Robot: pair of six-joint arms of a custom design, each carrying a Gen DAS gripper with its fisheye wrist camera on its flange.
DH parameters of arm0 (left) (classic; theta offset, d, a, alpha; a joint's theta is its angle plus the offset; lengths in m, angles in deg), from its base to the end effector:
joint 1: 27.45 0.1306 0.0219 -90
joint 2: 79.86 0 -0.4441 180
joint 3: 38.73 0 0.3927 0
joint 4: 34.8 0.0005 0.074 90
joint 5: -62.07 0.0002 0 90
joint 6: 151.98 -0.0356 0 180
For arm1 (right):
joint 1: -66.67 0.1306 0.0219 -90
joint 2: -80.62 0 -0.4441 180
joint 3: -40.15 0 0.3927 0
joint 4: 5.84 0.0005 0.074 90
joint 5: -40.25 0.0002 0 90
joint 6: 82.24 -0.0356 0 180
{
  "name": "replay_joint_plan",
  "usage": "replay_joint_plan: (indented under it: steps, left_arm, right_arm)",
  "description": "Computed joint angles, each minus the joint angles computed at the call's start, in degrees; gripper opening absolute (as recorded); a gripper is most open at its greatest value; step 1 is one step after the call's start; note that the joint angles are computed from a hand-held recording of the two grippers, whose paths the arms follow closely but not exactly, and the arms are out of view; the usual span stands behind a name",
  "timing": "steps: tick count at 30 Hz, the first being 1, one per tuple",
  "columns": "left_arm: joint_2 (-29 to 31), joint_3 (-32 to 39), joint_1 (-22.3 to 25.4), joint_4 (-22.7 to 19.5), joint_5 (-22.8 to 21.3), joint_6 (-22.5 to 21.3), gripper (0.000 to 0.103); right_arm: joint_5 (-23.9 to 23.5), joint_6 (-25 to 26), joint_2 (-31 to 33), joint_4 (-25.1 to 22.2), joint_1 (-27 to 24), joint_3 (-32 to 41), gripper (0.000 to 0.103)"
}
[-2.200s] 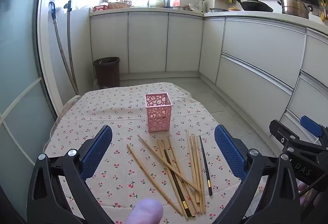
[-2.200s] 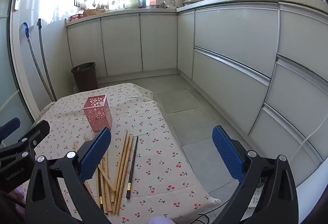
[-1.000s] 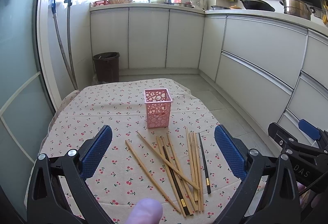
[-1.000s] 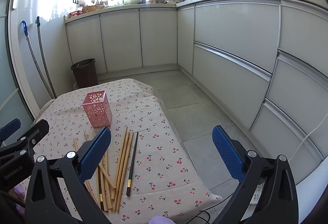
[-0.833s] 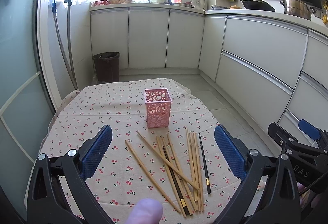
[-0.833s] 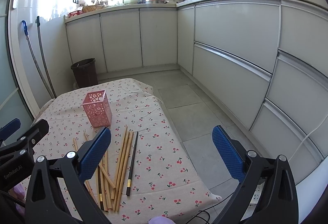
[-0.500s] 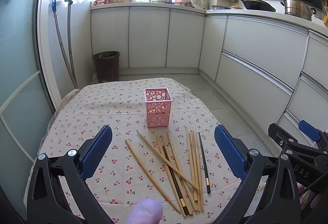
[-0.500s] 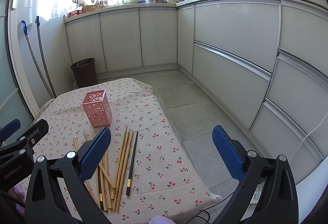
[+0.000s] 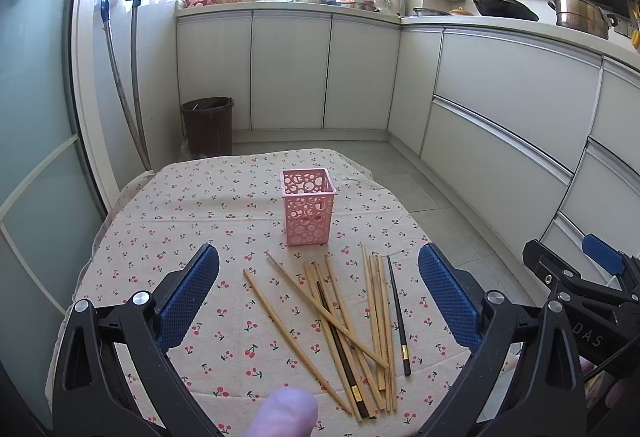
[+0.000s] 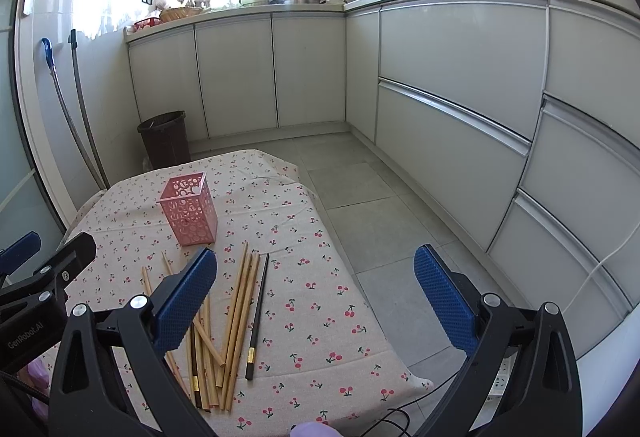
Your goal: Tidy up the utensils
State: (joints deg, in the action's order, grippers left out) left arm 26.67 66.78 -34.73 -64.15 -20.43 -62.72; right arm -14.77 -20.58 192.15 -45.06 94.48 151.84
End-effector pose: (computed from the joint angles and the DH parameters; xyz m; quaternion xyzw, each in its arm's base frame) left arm 0.6293 -0.0856 0.4939 0.0930 0.8614 -0.0850 0.4921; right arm 0.5914 0.2883 0.4796 0.1332 0.8605 -0.0464 0.4896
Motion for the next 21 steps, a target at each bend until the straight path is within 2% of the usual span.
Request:
replay_joint_plan:
  steps: [21]
  left_arm:
    - [0.25,0.45,-0.05,-0.89,-0.24,0.28,0.096]
  right_arm:
    - [-0.19,-0.42,0.05,-0.51,0.07,-0.17,0.096]
